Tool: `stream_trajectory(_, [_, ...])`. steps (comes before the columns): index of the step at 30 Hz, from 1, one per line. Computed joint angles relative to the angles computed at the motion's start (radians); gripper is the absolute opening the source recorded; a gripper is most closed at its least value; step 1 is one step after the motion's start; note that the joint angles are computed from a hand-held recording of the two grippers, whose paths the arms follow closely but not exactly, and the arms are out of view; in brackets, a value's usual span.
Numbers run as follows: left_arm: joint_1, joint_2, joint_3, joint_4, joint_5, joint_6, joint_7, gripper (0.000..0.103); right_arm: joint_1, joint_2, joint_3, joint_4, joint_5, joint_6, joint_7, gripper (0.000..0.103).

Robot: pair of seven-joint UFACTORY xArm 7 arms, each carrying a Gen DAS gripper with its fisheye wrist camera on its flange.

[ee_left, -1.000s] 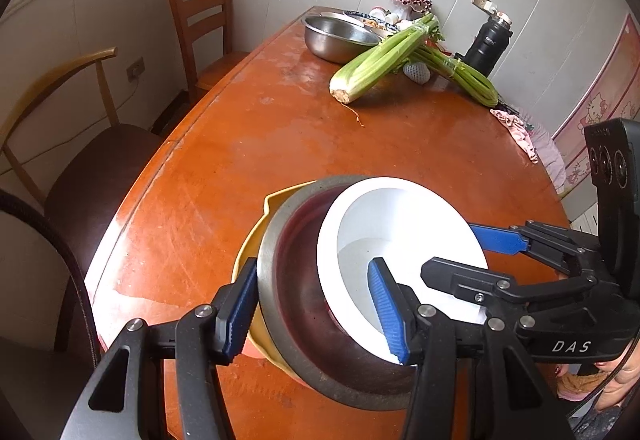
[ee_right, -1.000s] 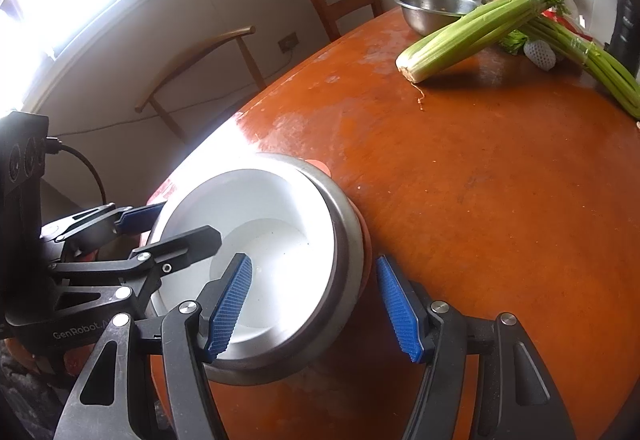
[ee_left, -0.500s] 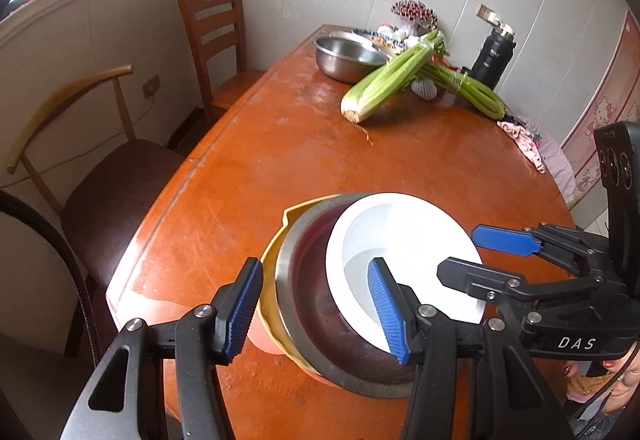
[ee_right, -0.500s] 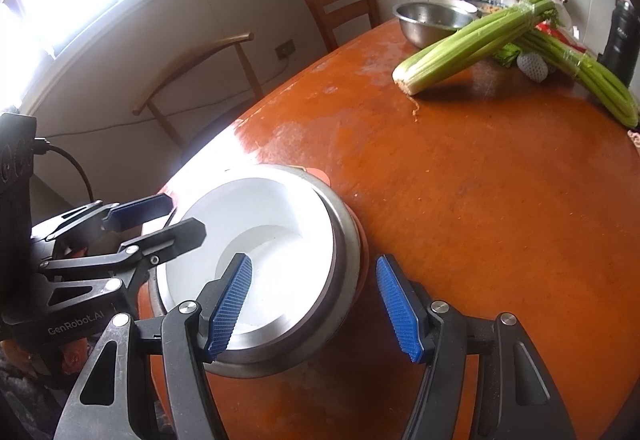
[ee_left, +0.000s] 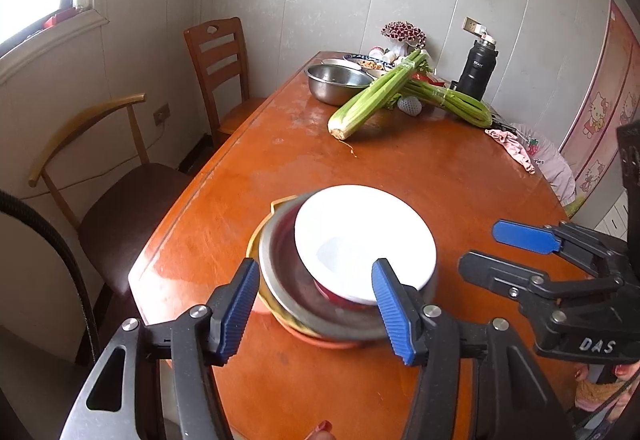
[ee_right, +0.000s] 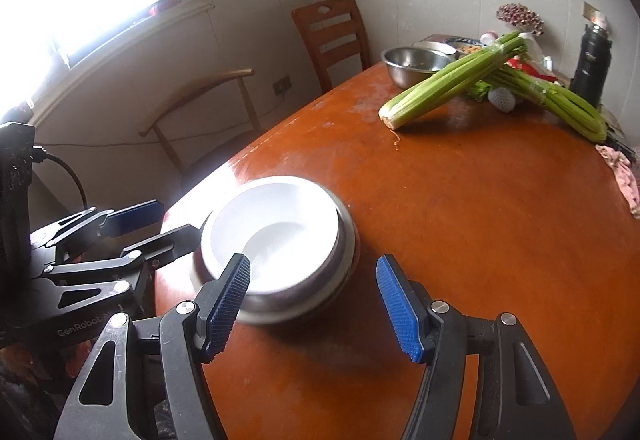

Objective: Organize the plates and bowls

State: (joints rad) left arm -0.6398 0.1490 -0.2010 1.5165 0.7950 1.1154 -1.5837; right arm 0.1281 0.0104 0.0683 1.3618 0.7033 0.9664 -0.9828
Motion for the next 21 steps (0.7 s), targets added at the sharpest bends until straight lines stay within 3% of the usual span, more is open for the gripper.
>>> stream_trajectory(4, [-0.033, 0.021, -0.011, 0.021, 0.02, 0.037, -0.046, 0.059, -0.008, -0.087, -0.022, -0.105, 0.05, -0.031, -0.06, 0.073])
stream_trajectory(21, [-0.171, 0.079, -0.018, 0.049, 0.049, 0.147, -0.17, 0.06, 0.022, -0.305, -0.128, -0.414, 0.065, -0.114, -0.172, 0.074])
